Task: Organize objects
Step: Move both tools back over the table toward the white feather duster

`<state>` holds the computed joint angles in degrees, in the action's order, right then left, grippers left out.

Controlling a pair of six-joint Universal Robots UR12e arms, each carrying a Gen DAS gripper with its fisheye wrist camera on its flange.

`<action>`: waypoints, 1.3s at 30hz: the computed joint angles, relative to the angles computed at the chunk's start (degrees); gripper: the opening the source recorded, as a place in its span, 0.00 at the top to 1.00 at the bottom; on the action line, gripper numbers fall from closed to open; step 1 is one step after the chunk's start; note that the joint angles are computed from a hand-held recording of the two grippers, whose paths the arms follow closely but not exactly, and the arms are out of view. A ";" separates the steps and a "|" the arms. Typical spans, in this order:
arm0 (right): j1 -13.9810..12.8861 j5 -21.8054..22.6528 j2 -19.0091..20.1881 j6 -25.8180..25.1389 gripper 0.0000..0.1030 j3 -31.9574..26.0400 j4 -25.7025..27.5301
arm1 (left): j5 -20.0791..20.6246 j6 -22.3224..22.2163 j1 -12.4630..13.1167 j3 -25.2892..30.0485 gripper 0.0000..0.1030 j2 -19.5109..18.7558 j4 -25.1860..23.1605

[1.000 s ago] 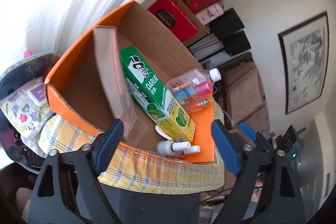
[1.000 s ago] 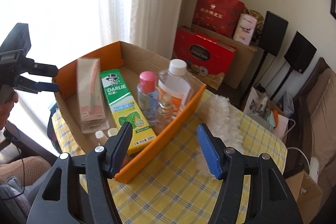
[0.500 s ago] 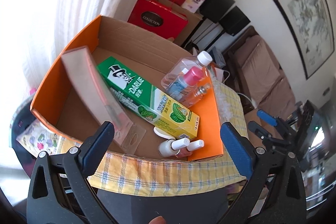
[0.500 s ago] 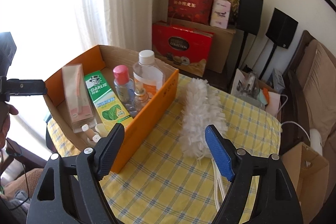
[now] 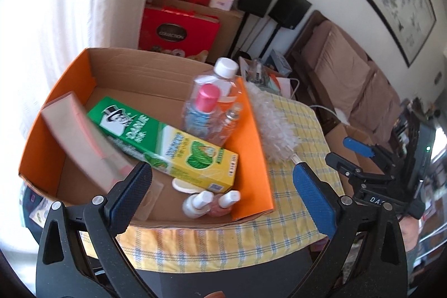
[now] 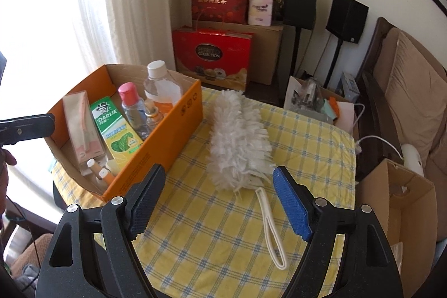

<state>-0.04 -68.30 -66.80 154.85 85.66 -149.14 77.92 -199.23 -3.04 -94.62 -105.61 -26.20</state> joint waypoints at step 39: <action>-4.47 -5.81 0.35 8.31 0.22 4.56 -2.12 | 4.78 8.69 -9.00 13.17 0.02 -9.98 -7.06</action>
